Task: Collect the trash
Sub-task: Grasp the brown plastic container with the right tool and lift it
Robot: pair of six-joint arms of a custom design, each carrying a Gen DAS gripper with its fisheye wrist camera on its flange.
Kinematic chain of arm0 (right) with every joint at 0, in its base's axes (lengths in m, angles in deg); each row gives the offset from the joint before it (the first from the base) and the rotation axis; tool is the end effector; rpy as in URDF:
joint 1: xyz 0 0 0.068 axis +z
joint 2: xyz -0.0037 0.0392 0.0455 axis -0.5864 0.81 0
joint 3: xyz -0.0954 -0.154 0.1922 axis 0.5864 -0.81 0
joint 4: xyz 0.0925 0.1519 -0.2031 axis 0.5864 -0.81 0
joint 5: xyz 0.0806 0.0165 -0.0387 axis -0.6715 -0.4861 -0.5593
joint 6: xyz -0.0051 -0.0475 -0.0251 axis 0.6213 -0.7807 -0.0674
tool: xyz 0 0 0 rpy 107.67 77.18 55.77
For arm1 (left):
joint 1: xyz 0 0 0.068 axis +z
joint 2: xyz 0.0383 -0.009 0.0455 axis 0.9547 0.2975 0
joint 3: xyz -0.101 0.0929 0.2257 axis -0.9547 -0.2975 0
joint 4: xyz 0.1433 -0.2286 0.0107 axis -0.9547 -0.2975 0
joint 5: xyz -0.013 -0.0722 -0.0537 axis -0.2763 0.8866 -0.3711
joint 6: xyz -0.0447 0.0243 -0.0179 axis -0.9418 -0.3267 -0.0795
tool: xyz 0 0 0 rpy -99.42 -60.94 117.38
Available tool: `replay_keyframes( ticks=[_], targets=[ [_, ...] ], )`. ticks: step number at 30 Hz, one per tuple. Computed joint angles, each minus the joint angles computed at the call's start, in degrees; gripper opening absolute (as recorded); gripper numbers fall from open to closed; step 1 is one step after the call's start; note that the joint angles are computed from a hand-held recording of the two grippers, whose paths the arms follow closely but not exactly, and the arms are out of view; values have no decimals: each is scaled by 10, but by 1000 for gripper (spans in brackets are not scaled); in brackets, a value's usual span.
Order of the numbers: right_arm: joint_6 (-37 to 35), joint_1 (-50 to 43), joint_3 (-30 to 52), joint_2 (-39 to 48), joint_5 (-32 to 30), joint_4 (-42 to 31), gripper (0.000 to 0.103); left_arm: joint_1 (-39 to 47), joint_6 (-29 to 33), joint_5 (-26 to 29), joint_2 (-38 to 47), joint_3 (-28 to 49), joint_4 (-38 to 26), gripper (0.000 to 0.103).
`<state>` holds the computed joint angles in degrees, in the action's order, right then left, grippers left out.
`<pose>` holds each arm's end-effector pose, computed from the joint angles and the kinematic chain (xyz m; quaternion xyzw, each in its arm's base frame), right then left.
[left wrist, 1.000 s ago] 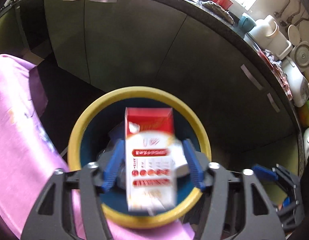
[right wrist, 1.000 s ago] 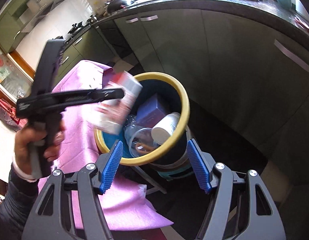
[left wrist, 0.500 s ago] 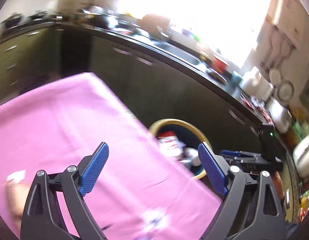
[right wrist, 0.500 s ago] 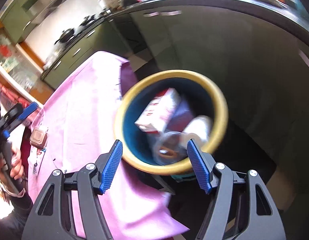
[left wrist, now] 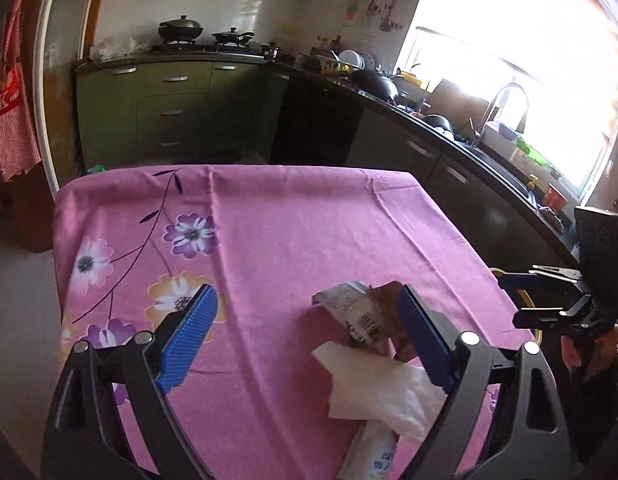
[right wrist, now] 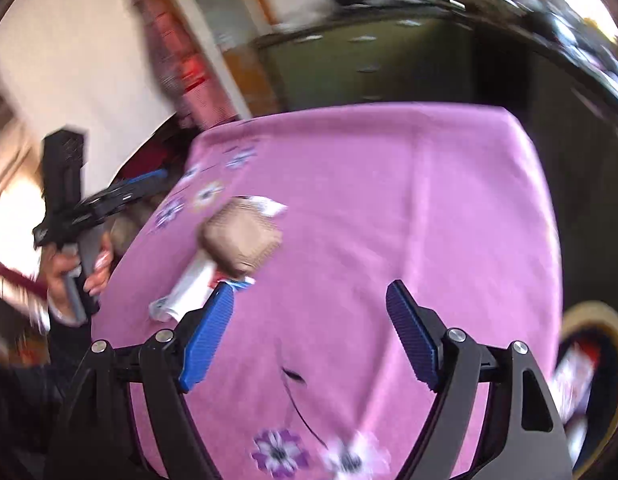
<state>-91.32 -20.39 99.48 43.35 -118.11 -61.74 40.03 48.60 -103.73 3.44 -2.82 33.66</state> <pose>0.3219 0.1094 0.2998 -0.3734 0.8546 0.2572 0.2531 0.2225 -0.1291 0.2577 -0.0820 0.8961 -0.1045 0.4235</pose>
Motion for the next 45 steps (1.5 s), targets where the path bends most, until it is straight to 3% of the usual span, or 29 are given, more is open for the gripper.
replay_keyframes(
  ticks=[5,13,23,26,28,33,45],
  targets=[
    [-102,85,98,94,-2,-41,85,19,-9,5,-18,-18,-4,86],
    [-146,111,209,217,-17,-96,85,23,6,36,-37,-36,19,88],
    [-146,122,260,279,-46,-109,85,29,12,49,-28,-43,31,89],
    [-145,128,269,289,-43,-112,85,26,14,48,-24,-40,31,89],
    [-140,134,266,290,-38,-103,76,22,17,44,-21,-38,31,89],
    [-118,135,247,282,-45,-72,72,17,16,41,-14,-35,31,89],
    [-78,72,157,190,-80,-32,71,9,21,34,-3,-31,31,90]
  ],
)
